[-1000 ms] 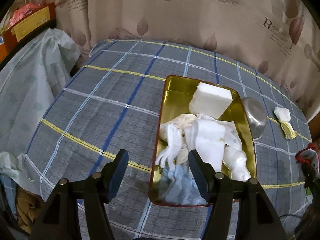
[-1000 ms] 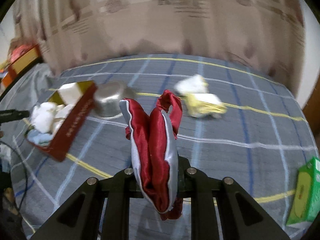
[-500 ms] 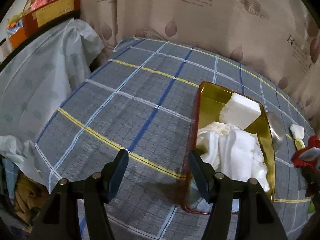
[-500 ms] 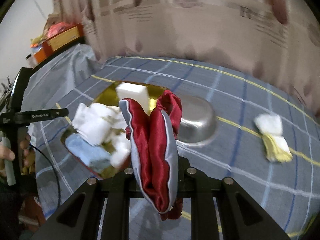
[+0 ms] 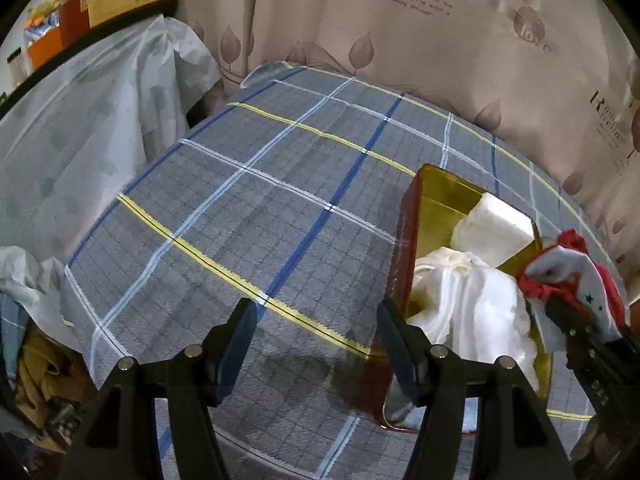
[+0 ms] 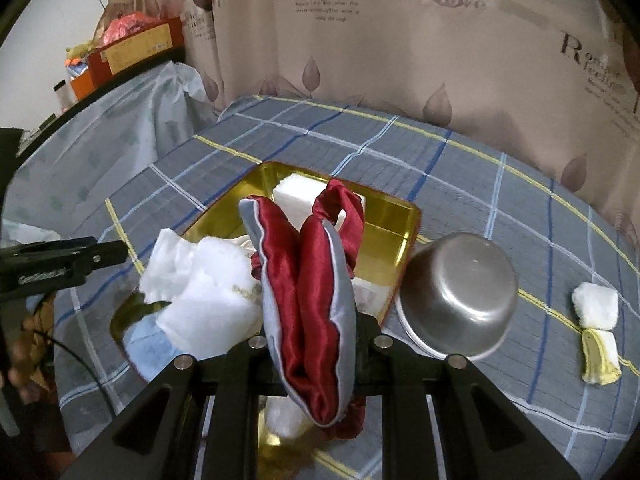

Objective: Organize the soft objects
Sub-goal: 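Carry the red-and-white cloth into the gold tray and open the right gripper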

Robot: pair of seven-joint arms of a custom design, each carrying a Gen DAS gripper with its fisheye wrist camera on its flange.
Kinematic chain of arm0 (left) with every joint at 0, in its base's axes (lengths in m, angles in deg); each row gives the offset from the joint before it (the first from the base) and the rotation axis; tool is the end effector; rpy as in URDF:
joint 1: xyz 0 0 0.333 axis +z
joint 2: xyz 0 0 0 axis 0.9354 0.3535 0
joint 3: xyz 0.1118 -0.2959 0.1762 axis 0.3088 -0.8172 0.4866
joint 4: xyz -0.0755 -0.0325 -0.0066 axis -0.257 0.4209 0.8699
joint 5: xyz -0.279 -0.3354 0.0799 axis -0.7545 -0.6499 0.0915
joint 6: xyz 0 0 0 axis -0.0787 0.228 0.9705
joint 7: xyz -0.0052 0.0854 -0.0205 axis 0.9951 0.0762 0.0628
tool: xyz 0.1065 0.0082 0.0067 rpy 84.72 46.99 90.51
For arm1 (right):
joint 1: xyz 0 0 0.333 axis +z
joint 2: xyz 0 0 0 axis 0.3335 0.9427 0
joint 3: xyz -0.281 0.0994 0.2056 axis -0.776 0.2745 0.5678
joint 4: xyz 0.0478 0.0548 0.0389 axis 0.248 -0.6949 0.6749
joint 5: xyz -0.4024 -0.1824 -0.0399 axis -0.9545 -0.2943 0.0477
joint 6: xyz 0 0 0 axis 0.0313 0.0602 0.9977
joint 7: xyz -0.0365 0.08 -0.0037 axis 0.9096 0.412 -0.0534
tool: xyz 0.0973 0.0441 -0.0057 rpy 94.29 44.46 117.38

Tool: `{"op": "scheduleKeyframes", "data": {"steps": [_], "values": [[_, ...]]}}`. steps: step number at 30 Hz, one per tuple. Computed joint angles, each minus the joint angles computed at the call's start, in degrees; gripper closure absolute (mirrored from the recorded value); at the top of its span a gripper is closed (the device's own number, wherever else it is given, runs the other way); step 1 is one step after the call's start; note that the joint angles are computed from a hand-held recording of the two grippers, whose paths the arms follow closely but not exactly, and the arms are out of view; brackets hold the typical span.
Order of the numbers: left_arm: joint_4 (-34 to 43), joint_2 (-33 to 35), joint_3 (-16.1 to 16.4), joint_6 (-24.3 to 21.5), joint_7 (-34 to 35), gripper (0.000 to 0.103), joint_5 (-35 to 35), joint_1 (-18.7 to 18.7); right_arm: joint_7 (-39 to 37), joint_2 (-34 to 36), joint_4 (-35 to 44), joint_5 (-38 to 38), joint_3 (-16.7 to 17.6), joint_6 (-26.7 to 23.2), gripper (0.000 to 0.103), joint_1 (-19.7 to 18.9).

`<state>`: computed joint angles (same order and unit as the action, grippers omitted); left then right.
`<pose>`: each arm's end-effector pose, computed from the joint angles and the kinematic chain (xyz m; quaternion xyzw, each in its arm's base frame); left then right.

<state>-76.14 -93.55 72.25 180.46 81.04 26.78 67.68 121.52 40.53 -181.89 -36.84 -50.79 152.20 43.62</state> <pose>0.4232 -0.1161 0.5289 -0.7955 0.5387 -0.1952 0.1969 0.4784 0.2497 0.5257 -0.8081 0.4819 -0.1426 0.3072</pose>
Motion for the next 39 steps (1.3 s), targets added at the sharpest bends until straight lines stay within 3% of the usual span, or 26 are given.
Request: {"op": "scheduleKeyframes", "data": {"steps": [3,8,12,26,35,39], "values": [[1.1,0.31,-2.05,-1.92,-0.75,0.039,3.39,1.26,0.52,1.62,0.84,-0.63,0.45,0.01,0.086,-0.21],[1.09,0.49,-1.81,-1.23,-0.96,0.039,4.55,0.56,1.57,3.14,1.68,-2.15,1.09,0.08,0.086,-0.57],[1.86,1.05,-2.8,-3.22,-1.98,0.039,6.7,1.13,2.13,4.22,2.6,-2.76,1.47,0.15,0.086,-0.57],[2.15,1.74,-1.88,-4.07,-2.12,0.039,7.23,-0.21,0.14,4.56,2.31,-1.3,1.93,0.15,0.086,1.08],[2.34,1.94,-1.86,-4.4,-2.16,0.039,7.13,-0.51,-2.17,2.98,1.14,1.29,1.44,0.6,0.074,2.23],[2.43,2.19,-1.69,-4.55,-2.03,0.039,6.88,-0.63,-3.73,2.14,0.73,3.25,0.75,0.65,0.057,2.94]]}}
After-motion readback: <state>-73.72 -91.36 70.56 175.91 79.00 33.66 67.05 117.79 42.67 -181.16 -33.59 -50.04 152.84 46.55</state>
